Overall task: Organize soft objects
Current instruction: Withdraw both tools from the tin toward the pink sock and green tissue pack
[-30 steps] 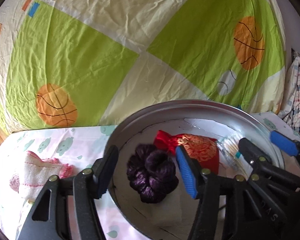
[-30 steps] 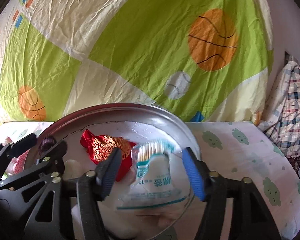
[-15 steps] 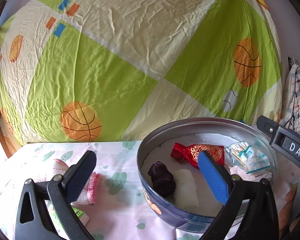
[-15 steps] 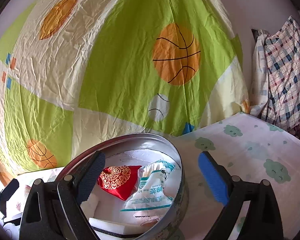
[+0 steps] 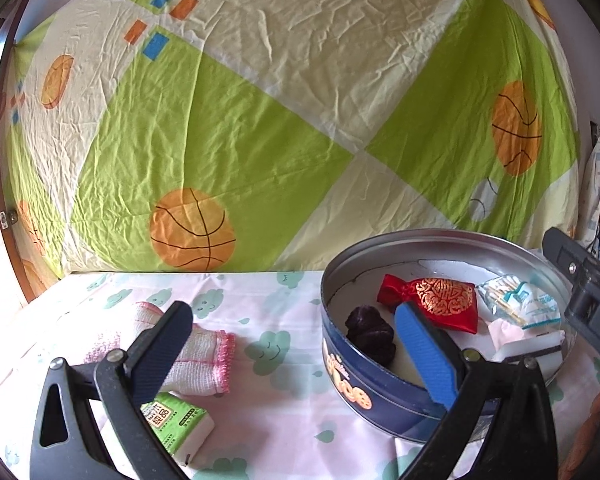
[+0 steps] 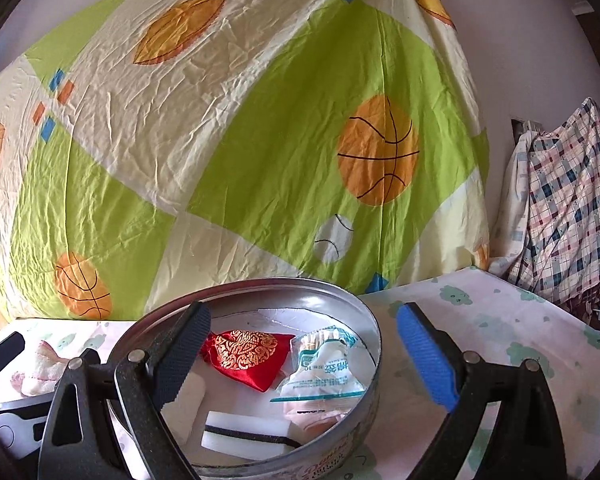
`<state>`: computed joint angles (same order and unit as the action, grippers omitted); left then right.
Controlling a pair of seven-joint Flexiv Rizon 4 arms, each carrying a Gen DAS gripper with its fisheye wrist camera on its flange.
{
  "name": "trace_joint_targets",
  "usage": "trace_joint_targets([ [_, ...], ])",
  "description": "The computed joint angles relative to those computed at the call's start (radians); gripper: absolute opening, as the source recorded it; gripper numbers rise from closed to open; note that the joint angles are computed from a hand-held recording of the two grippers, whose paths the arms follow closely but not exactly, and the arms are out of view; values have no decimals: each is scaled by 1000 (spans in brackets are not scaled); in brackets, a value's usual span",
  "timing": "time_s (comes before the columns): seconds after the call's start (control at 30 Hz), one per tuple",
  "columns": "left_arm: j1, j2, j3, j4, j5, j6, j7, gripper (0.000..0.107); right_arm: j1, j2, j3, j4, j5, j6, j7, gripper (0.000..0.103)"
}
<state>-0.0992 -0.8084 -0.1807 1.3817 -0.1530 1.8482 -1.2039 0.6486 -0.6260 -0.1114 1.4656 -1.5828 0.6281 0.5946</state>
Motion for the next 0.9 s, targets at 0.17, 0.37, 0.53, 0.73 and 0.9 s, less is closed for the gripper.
trace_joint_targets([
  [0.17, 29, 8, -34, 18, 15, -2, -3, 103, 15, 4, 6, 9, 10, -26, 30, 96],
  [0.37, 65, 19, -71, 42, 28, -8, -13, 103, 36, 15, 10, 27, -6, -78, 73, 96],
  [0.53, 94, 28, -99, 60, 45, -6, -20, 103, 51, 23, 20, 40, -19, -120, 101, 96],
  [0.73, 148, 36, -154, 87, 89, 6, -17, 103, 71, 21, 28, 38, -32, -167, 107, 96],
  [0.9, 175, 40, -165, 94, 106, 2, -9, 103, 92, 10, 28, 24, -42, -198, 94, 96],
])
